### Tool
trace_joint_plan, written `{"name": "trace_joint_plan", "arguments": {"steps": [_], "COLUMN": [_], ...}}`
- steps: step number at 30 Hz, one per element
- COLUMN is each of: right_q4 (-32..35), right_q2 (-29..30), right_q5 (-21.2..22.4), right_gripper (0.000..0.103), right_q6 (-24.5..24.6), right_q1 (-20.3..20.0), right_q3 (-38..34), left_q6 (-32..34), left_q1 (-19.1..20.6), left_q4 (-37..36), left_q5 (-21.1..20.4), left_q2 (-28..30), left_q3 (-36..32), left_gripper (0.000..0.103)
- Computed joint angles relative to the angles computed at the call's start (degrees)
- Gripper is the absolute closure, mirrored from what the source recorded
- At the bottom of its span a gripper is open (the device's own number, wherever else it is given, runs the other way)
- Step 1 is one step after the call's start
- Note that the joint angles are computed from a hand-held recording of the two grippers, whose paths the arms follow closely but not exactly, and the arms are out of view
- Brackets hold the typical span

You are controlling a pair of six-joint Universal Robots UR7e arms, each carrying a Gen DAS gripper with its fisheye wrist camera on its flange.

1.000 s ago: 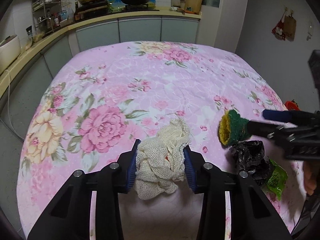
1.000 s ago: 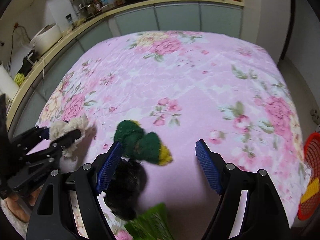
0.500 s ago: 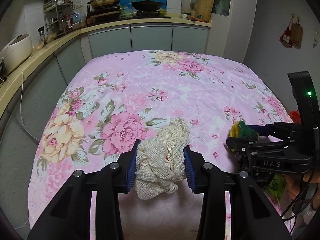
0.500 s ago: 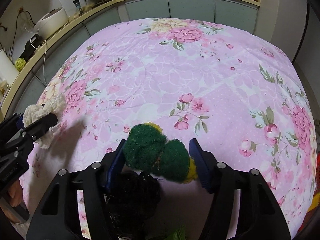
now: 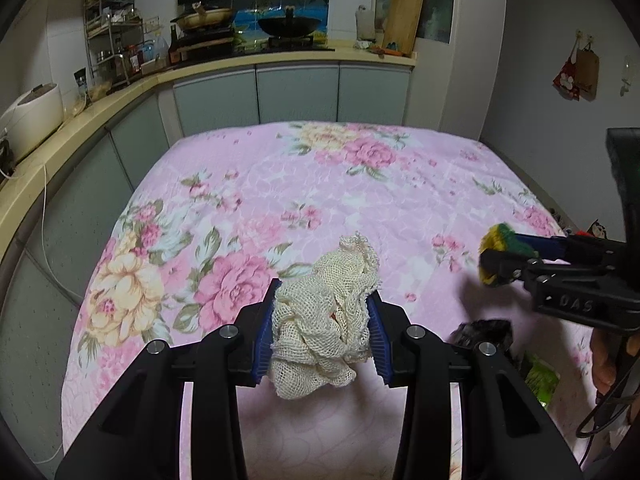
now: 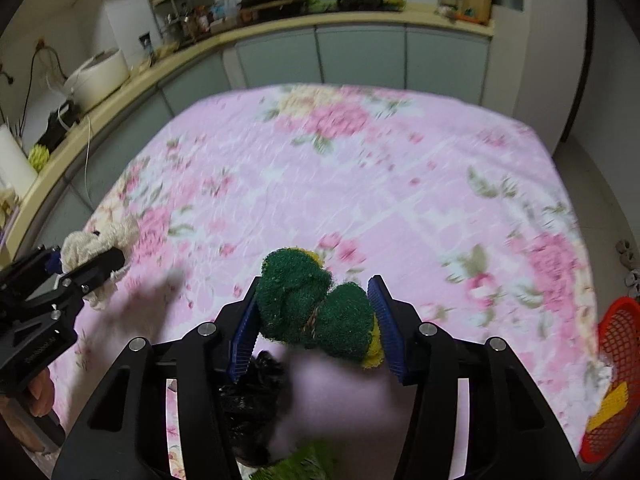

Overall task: Collect trash
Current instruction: 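Carry the cream mesh cloth in the left tool and green scrubber in the right tool to the basket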

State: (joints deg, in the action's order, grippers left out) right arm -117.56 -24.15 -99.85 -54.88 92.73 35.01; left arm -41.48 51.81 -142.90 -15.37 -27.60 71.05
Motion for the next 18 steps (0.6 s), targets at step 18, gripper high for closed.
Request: {"name": "trace_joint_plan", "arguments": {"steps": [18], "right_q4": [-4.0], "right_q2": [-3.4], "right_q5": [8.9], "right_gripper": [0.052], "right_q6": [4.0], "right_q1": [-1.4], "right_q3": [-3.4], "left_q6": [26.6], "left_q1": [-1.8], "left_q4": [-17.7], "left_q5": [2.6], "left_q2": [10.8], "left_q3": [-16.9], "left_gripper": [0.065]}}
